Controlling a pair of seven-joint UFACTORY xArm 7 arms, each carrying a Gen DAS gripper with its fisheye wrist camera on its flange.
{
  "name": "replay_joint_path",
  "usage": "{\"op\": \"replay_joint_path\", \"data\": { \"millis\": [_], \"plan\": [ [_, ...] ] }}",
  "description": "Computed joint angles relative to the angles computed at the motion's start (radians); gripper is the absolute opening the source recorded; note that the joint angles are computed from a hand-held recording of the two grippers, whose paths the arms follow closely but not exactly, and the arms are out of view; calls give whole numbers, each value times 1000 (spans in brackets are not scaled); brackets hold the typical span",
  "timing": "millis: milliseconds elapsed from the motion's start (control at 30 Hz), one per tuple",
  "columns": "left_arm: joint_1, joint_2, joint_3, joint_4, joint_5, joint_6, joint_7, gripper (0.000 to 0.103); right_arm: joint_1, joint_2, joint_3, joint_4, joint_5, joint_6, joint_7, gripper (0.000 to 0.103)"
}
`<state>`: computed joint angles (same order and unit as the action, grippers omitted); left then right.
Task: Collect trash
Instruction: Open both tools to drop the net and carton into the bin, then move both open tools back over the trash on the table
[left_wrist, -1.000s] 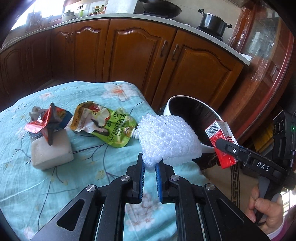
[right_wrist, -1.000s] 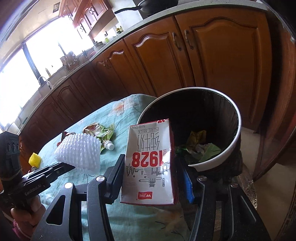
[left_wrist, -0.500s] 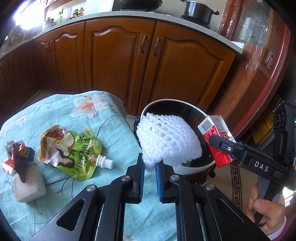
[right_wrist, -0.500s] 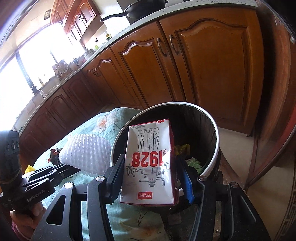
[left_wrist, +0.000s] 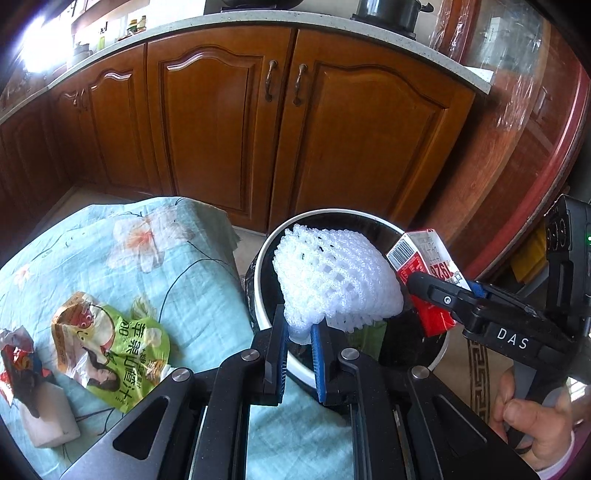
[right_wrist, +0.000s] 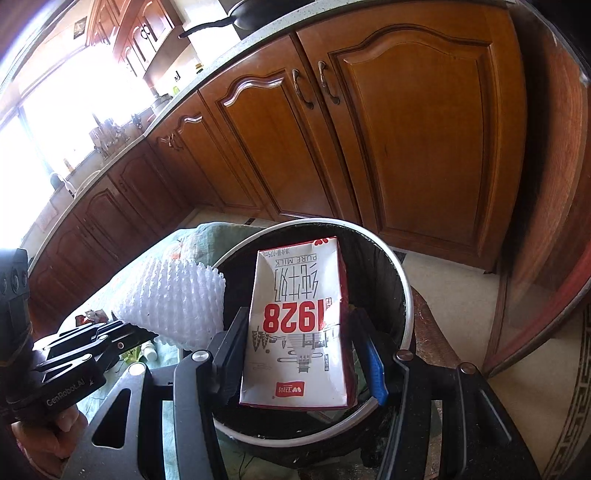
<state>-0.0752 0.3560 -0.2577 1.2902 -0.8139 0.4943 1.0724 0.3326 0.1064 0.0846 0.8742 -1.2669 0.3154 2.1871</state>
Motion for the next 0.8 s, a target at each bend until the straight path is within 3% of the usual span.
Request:
{"op": "replay_joint_path", "data": {
  "millis": [233, 400, 533, 600, 800],
  "plan": [
    [-23, 54, 0, 45, 71, -8, -68, 11, -8, 13, -13, -1, 5, -17, -5, 55],
    [-14, 72, -14, 60, 99, -4, -104, 29, -12, 17, -24, 2, 2, -33, 13, 59],
    [14, 49, -37, 28, 53, -30, -64, 48, -6, 0, -23, -5, -75, -15, 111, 78],
    [28, 32, -42, 6, 18, -38, -41, 56, -7, -10, -13, -12, -110, -10, 158, 83],
    [66, -31, -24, -74, -108, -13, 40, 61, 5, -25, 28, -19, -166, 23, 257, 93]
  ]
}}
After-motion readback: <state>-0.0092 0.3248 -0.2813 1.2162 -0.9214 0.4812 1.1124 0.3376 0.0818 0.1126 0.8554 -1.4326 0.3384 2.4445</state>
